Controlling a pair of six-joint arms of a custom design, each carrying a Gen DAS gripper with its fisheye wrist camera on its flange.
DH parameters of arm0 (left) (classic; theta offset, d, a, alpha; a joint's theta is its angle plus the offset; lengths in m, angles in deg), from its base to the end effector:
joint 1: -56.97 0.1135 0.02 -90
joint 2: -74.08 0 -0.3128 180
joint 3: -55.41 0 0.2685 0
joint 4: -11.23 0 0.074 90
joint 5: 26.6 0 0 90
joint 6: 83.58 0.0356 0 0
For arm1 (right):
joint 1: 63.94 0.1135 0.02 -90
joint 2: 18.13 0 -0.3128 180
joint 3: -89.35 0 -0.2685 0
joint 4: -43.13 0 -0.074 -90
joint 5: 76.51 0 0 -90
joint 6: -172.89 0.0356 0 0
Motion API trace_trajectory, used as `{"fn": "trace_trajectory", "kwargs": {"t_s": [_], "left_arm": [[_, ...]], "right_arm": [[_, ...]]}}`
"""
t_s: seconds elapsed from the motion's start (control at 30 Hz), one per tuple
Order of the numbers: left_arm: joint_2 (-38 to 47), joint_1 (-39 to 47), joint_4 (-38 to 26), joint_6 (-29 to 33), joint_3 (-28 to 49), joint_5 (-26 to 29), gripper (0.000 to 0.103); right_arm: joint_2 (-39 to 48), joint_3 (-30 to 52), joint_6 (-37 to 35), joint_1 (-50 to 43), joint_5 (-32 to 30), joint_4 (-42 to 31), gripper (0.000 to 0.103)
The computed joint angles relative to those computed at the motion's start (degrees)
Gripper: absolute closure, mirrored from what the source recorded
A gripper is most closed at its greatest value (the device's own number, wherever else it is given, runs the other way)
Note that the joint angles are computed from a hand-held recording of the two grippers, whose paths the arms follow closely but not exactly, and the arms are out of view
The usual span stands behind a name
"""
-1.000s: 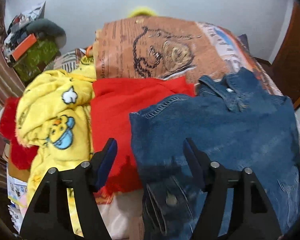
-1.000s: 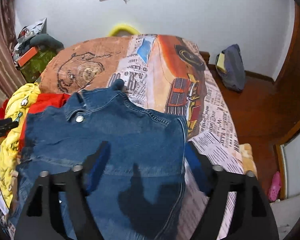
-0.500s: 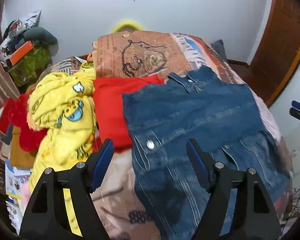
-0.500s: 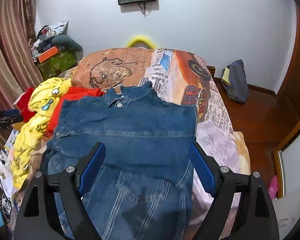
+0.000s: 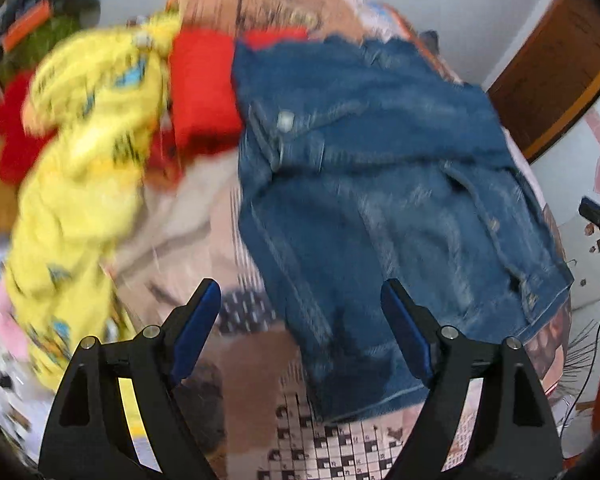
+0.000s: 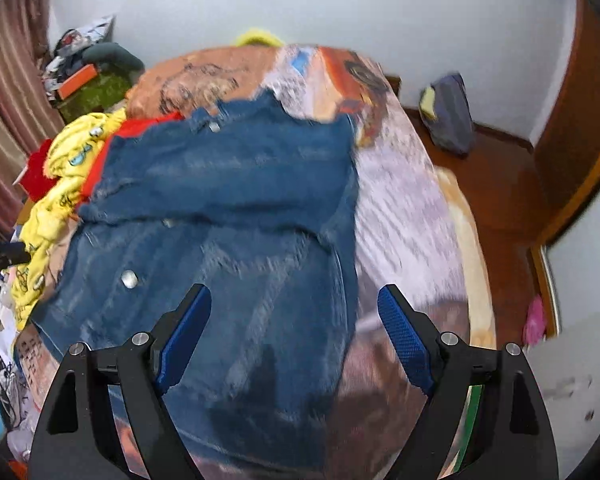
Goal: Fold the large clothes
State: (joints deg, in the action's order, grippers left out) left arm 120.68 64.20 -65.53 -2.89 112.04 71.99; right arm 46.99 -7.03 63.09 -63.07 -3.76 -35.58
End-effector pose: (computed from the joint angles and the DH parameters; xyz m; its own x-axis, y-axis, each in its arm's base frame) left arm 0.1124 0.0089 0.2872 -0.8887 -0.2740 -0.3677 -0.2125 0.9566 -0.1993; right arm 0.1965 0.0135 0.3887 -0.7616 -0.3351 -0.5546 -0.4462 0.8919 0.0738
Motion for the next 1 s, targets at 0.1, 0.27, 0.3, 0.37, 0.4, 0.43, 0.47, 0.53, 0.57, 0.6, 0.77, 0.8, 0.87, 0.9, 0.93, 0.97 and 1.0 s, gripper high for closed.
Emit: {"fn": "trace_trajectory", "kwargs": {"t_s": [0.1,0.27,0.3,0.37,0.4,0.43,0.47,0.53,0.57,0.6,0.77,0.8,0.87,0.9,0.93,0.97,1.0], "left_arm": [[-0.2,3.2,0.4,0.5,-4.8,4.5,0.021],[-0.4,4.8,1.2,0.2,-10.0,9.9,0.021],[-0.7,4.5,1.8,-0.5,-10.9,11.0,0.021],[-0.9,3.9,3.7,-2.5,-12.3,12.2,0.021],[-0.6,3.2,5.0,-4.0,-13.2,12.5,0.021],[-0.3,3.0,6.1,-4.8,-14.0,13.0,0.021],[-0.1,2.9,7.8,-6.4,-15.1,13.7,0.021],[-0.5,1.8,10.0,-9.5,-16.1,13.6,0.021],[-0.9,0.0,11.1,-11.2,-16.2,12.8,0.021],[-1.3,-2.2,11.9,-12.8,-16.3,11.9,0.021],[-2.1,-9.2,15.1,-18.9,-16.5,10.6,0.032],[-2.5,-9.4,15.4,-19.3,-16.5,11.4,0.036],[-2.4,-8.0,15.3,-18.2,-15.9,13.0,0.054],[-2.7,-9.5,15.1,-19.3,-15.6,11.3,0.062],[-2.2,-9.1,14.7,-18.3,-14.8,11.2,0.075],[-2.7,-5.8,12.4,-15.5,-14.1,11.7,0.078],[-3.0,-5.0,11.9,-15.5,-13.6,12.0,0.080]], "right_arm": [[-0.9,-3.6,-1.9,-3.6,-1.5,-1.5,0.020],[-2.1,-9.4,-4.2,-8.8,-2.8,-2.8,0.020],[-1.9,-10.3,-4.5,-9.8,-3.0,-3.2,0.020],[-0.6,-11.1,-5.6,-11.7,-4.4,-4.3,0.020],[-0.3,-11.6,-5.9,-12.6,-5.2,-4.5,0.020],[0.3,-11.9,-6.1,-13.5,-6.3,-4.5,0.020],[0.6,-11.9,-6.0,-13.8,-6.7,-4.5,0.020],[1.2,-12.1,-5.7,-13.4,-7.7,-3.6,0.020],[1.2,-12.4,-5.7,-12.9,-8.2,-3.2,0.018],[1.1,-12.6,-5.4,-12.3,-8.6,-3.0,0.018],[0.0,-14.2,-4.9,-8.8,-9.2,-0.6,0.053],[0.1,-14.1,-4.9,-8.8,-10.3,-0.9,0.056],[0.5,-14.3,-4.6,-9.2,-11.0,-0.4,0.066],[0.7,-14.3,-4.3,-9.2,-11.1,-0.1,0.070],[0.9,-14.2,-4.1,-9.3,-11.1,0.2,0.079],[1.1,-13.8,-4.6,-9.9,-11.8,0.2,0.082],[1.4,-13.4,-4.2,-9.7,-12.6,0.3,0.085]]}}
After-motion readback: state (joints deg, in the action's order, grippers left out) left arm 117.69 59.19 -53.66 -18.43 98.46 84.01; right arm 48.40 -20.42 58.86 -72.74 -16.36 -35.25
